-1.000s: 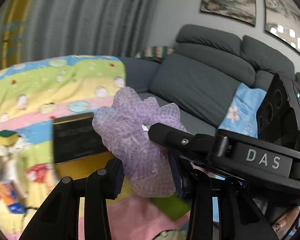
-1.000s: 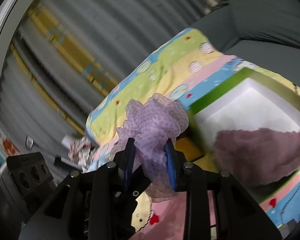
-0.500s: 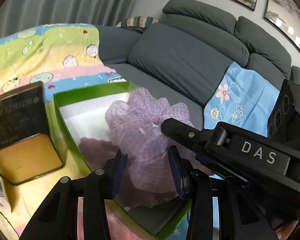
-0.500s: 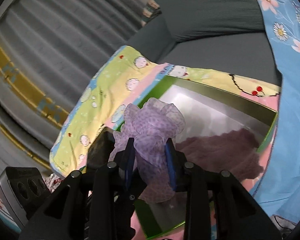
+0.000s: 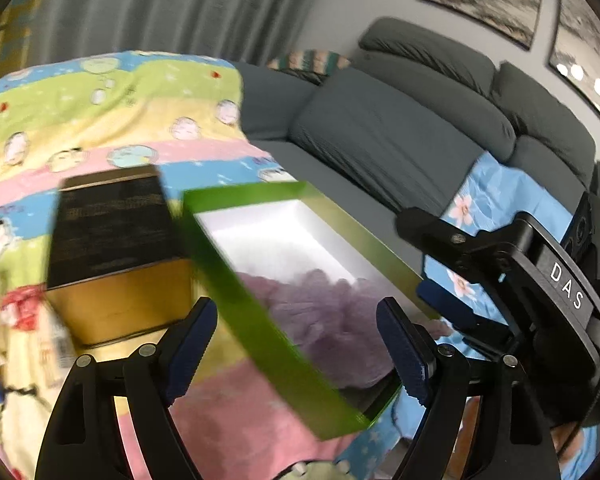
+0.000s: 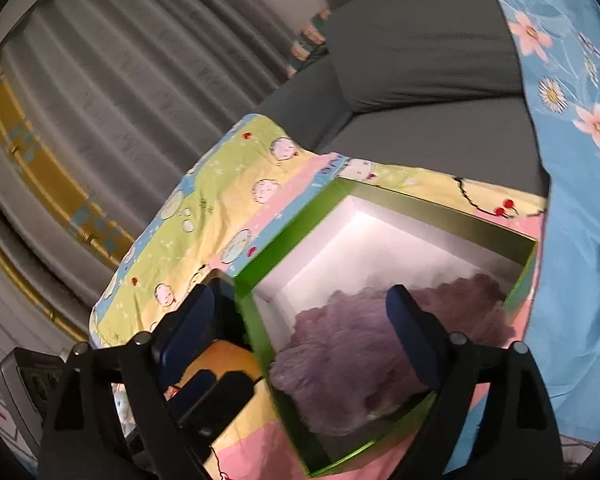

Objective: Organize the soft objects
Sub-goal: 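Move the right gripper back over the remaining soft items, then grasp the blue plush mouse with the right gripper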

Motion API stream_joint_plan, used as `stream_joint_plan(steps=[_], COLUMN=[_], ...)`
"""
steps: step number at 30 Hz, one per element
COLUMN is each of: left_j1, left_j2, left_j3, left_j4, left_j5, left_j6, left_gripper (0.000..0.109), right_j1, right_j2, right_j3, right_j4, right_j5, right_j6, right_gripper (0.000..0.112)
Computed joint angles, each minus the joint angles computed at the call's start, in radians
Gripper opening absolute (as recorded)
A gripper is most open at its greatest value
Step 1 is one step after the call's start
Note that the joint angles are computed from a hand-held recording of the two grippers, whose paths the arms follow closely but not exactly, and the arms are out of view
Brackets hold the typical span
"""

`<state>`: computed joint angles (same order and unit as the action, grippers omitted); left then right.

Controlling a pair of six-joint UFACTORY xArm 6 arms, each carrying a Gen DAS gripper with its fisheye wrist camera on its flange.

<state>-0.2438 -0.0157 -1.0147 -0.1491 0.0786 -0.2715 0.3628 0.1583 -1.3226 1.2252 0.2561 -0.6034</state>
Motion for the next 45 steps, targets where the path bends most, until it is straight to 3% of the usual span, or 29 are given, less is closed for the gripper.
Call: stream_joint_plan(steps=[5,8,13,19,22,25,27,30,34,38,40,41,42,45], left_j1=[0.089,0.163,0.274,0.447,0.542,0.622,0.664,0.710,0.748,0.787,0.799,0.804,0.808,0.815], left_j2=[-0.151,-0.262,-0.471,-0.721,-0.811,-0.830,-0.838,-0.845,-0.847,-0.870,-0.885,-0.890,-0.892,-0.895], left_j3=[0.133,0.209,0.367,0.598,0.715,0.742,0.756,0.765,0.770,0.782,0.788,0.789,0.789,0.791], left_j4=[0.231,0.464,0.653,0.552,0.504,0.462,0.421,0.463,0.476,0.404,0.392,0.390,0.381,0.320], left_j5=[0.020,0.084,0.175,0.252,0.223,0.278,0.250,0.246,0.275,0.282,0.281,0.282,0.280,0.275], left_j6=[-0.237,-0.465,-0.648,-0.592,-0.537,-0.528,-0.505,-0.548,-0.557,-0.521,-0.513,-0.513,-0.505,-0.452], left_gripper=[0.083,0.083,0.083,0.083,0.083,0.083,0.083,0.083,0.083,0.083,0.083,0.083,0.083,0.083], right_j1=[0.026,0.048,0.086,0.151,0.179,0.225,0.268,0.340,0.406,0.475,0.499,0.503,0.505,0.518], right_j2=[-0.006,-0.003,-0.008,-0.015,-0.018,-0.024,-0.015,0.045,0.168,0.303,0.366,0.393,0.415,0.422], right_j3=[-0.009,-0.011,-0.011,-0.011,-0.022,-0.033,-0.043,-0.109,-0.256,-0.403,-0.464,-0.494,-0.518,-0.503], right_j4=[0.055,0.015,0.001,-0.077,-0.093,-0.090,-0.125,-0.274,-0.334,-0.460,-0.598,-0.645,-0.670,-0.636], right_j5=[0.024,0.016,0.030,0.052,0.122,0.185,0.189,0.221,0.297,0.282,0.265,0.278,0.290,0.215], right_j6=[-0.083,-0.049,-0.082,-0.087,-0.097,-0.133,-0.122,0.012,0.108,0.231,0.338,0.391,0.422,0.388], right_gripper=[0.100,0.101,0.102,0.102,0.102,0.102,0.102,0.102,0.101,0.078,0.068,0.057,0.048,0.041])
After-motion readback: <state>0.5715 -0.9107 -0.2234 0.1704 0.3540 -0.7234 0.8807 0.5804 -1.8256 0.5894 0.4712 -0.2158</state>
